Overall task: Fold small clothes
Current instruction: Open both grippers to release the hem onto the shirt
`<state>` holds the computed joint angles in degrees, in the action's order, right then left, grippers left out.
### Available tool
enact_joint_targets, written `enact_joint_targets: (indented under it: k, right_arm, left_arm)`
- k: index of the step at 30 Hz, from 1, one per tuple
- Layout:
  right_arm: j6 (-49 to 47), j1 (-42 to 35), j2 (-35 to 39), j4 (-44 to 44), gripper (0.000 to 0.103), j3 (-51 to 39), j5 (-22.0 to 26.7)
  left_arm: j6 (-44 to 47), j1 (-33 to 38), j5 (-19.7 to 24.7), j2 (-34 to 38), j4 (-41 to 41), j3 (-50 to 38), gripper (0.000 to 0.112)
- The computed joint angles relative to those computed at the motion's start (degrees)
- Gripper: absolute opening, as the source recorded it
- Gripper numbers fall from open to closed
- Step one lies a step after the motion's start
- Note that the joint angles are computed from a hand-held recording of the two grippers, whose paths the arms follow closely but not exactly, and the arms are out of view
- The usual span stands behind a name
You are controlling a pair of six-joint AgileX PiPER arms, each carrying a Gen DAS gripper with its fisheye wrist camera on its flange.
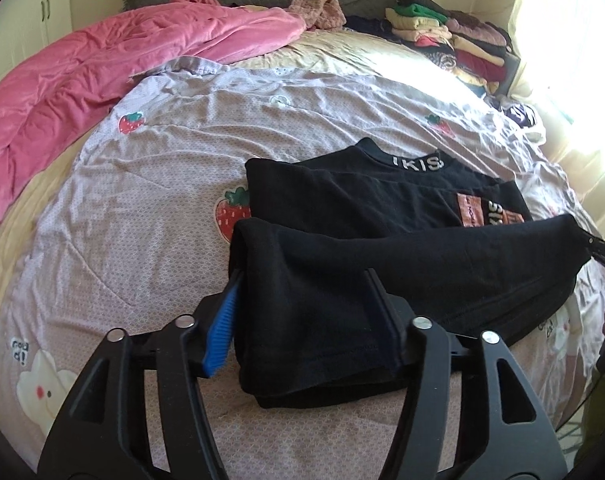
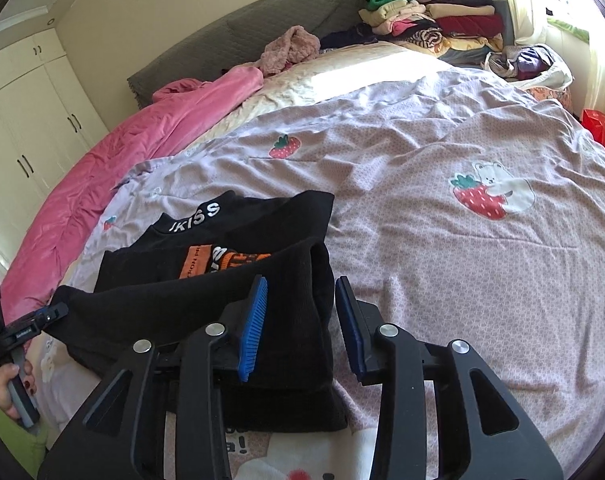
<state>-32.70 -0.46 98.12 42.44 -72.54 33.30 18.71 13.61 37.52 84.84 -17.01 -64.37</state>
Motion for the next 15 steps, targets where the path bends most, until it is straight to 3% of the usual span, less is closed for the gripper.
enact_joint_targets:
  k: [9, 15]
  right_arm:
    - [0.1, 0.6, -2.6, -1.3, 0.037, 4.0, -0.7]
    - [-0.2, 0.7, -3.3, -1.5, 0.037, 5.0, -0.3]
  left_arm:
    - [-1.9, -1.9, -0.4, -1.7, 3.2, 2.6, 0.065]
    - [-0.4, 0.0, 0.4, -3.0, 0.2, 4.5, 0.076]
